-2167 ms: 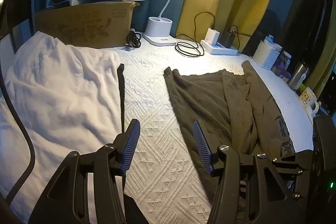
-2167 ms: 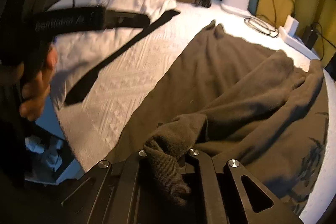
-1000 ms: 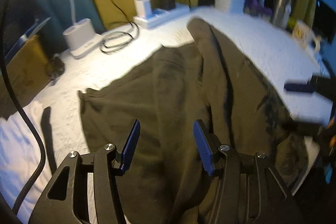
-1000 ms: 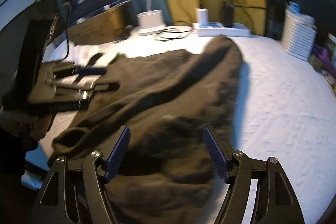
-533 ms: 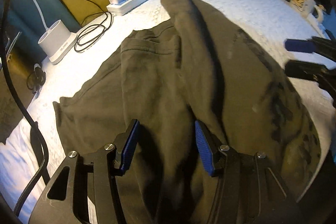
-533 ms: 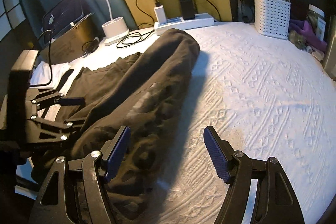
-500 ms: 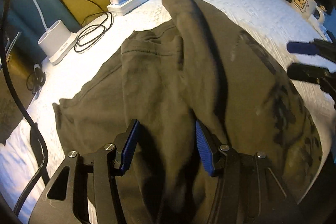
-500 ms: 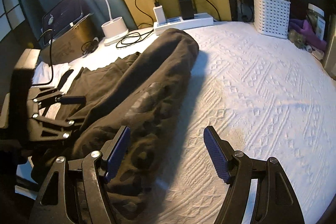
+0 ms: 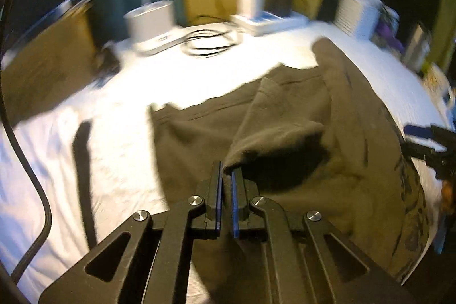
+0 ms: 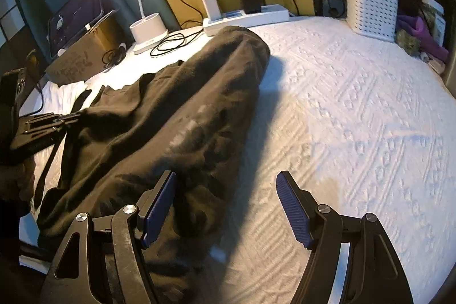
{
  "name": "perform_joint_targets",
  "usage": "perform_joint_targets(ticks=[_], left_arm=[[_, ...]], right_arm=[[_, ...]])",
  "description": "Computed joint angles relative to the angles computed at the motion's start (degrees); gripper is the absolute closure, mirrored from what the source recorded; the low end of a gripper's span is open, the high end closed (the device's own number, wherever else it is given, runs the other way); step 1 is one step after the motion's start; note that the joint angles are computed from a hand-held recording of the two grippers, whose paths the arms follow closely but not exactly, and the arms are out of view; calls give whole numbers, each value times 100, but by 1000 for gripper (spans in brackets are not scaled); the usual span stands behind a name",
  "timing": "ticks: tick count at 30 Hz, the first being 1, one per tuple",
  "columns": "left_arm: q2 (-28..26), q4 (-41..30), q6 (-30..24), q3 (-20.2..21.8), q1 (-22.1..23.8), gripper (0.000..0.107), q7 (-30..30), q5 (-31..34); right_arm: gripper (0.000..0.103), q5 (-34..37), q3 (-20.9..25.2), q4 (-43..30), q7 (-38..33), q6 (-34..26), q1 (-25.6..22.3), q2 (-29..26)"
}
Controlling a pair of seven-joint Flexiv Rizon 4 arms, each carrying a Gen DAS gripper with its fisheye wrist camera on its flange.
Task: Fold small clothes
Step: 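Fold the held side over toward the center and open the left gripper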
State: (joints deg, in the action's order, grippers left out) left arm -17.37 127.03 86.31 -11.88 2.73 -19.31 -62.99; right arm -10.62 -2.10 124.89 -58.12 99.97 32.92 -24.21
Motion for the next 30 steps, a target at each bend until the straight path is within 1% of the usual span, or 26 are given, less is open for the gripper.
perform_joint_targets(ticks=[1,3,5,7,8,9,10,11,12,13,15,16,17,18,19,20,21,22,24,26,27,28,29,30], left_arm=[[-31,-7,-2,36,21,103,-37,5],[-10,47,-67,-71,146,103,137,-370],[4,34,-204,3,104,101,199,-560],[40,10,-256,-20,39,101,528,-1048],[57,2,-339,61,-10,100,560,-1016],[38,-35,-309,106,-89,94,650,-1052],[16,-79,-217,103,-169,85,882,-1229],[4,-136,-88,31,-255,61,1365,-1619],[-10,-203,-60,1,-330,45,1771,-1937],[-33,-273,-137,22,-383,43,2045,-2060],[-105,-310,-278,188,-513,43,2025,-1658],[-164,-328,-254,283,-599,43,1981,-1431],[-320,-394,-22,347,-708,43,1924,-1121],[-456,-443,233,328,-744,43,1888,-917],[-533,-474,359,294,-723,43,1849,-775],[-639,-550,492,172,-639,43,1912,-768],[-694,-617,482,66,-520,43,1893,-777],[-742,-706,393,19,-404,43,1734,-754],[-841,-842,500,-113,-220,43,1481,-783],[-1060,-1058,996,-370,-4,43,1303,-946],[-1144,-1159,1088,-332,15,43,1141,-961],[-1222,-1238,1060,-108,-45,43,735,-757],[-1258,-1279,1014,60,-97,43,500,-649],[-1274,-1290,1002,111,-68,43,346,-585]], right_arm=[[29,-29,7,-45,-15,-46,9,-10],[29,-85,-45,-135,4,-163,90,-28],[29,-152,-57,-221,33,-237,124,-60],[29,-233,-117,-304,74,-309,203,-93],[29,-278,-153,-331,89,-319,242,-109],[29,-321,-185,-363,101,-337,280,-129],[29,-365,-217,-402,122,-389,317,-148],[29,-408,-251,-427,148,-430,352,-162],[29,-458,-283,-461,175,-481,386,-177],[29,-504,-310,-482,205,-513,411,-185],[29,-588,-383,-497,276,-530,475,-191],[29,-625,-421,-502,314,-540,508,-192],[29,-655,-443,-504,350,-551,523,-191],[29,-681,-465,-505,393,-569,541,-192],[29,-709,-494,-496,436,-581,562,-188],[29,-738,-528,-489,478,-590,587,-187],[29,-767,-543,-483,511,-596,593,-186],[29,-795,-561,-481,544,-614,601,-185],[29,-852,-602,-473,613,-641,618,-181],[29,-913,-619,-473,666,-661,616,-180],[29,-945,-629,-472,687,-664,618,-179],[29,-976,-628,-486,703,-675,612,-188],[29,-1006,-628,-488,717,-679,609,-190],[29,-1034,-629,-492,731,-687,609,-192]])
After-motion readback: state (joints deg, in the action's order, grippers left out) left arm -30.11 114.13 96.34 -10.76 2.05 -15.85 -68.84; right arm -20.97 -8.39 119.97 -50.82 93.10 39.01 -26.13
